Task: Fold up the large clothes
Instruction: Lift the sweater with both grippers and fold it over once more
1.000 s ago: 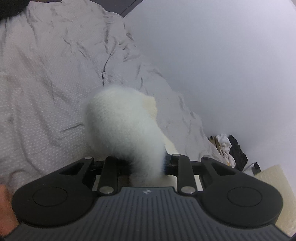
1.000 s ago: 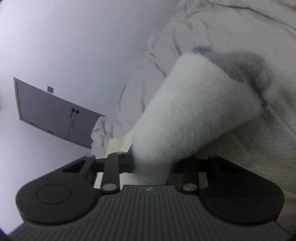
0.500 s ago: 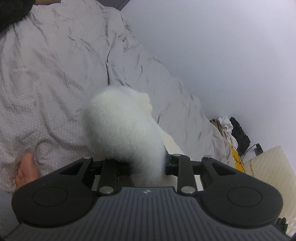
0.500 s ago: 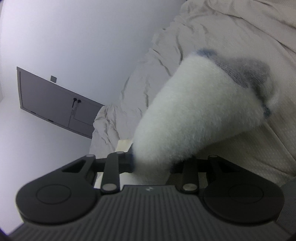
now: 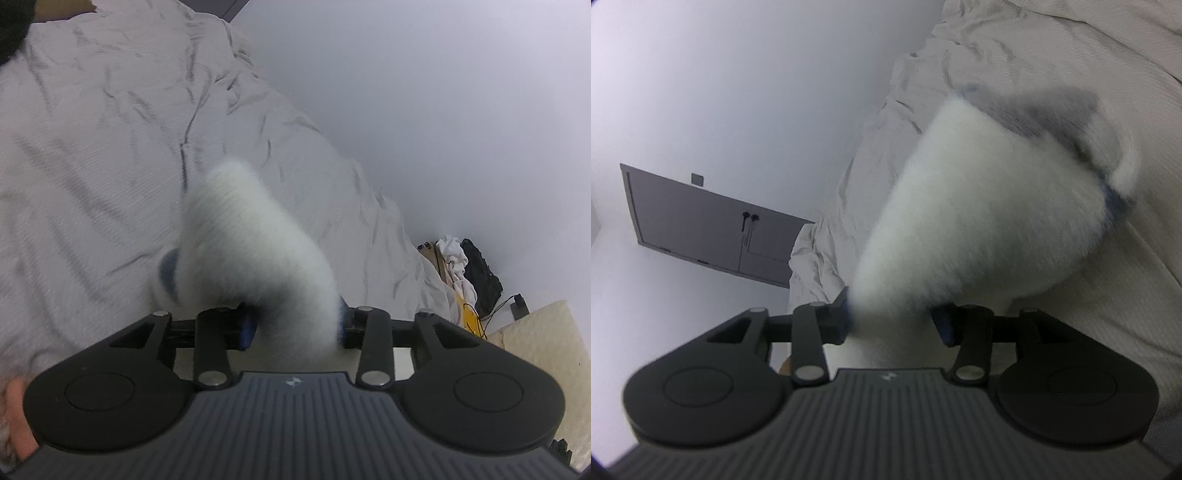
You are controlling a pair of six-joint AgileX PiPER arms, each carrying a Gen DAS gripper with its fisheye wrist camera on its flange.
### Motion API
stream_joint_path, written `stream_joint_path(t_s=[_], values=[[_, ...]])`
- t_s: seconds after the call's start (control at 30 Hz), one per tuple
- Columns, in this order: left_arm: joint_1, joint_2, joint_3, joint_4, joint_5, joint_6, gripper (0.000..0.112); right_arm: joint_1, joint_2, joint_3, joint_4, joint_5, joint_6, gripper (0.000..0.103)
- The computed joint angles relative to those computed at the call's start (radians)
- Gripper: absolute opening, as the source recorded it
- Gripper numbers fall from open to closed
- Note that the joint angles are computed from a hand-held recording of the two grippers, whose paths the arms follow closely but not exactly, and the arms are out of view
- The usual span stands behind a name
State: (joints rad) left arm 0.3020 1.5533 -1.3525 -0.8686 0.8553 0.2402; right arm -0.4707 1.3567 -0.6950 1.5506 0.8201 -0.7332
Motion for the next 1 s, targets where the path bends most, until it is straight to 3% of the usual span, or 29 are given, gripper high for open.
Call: stream_joint_path(t_s=[0.23, 0.4, 0.53, 0.8, 1.0], values=[[-0.063, 0.194, -0.207, -0.002, -0.023, -0.040, 0.053, 0.050, 0.177, -0.118, 0.074, -0.066, -0.031, 0.054], [-0.131, 0.347, -0.356, 0.087, -0.067, -0.082, 0.053, 0.080, 0.310, -0.219, 0.057, -0.117, -0.029, 0.054], [-0.153, 0.447, -0.424, 0.095, -0.110, -0.061, 0.053, 0.085, 0.408, -0.284, 0.072, -0.106, -0.088, 0.053], [-0.160, 0.660, -0.642, 0.117, -0.098, -0.093, 0.054, 0.138, 0.490, -0.385, 0.066, -0.175, -0.180, 0.052], [-0.153, 0.698, -0.706, 0.117, -0.060, -0.085, 0.055, 0.122, 0.542, -0.424, 0.069, -0.150, -0.224, 0.051]])
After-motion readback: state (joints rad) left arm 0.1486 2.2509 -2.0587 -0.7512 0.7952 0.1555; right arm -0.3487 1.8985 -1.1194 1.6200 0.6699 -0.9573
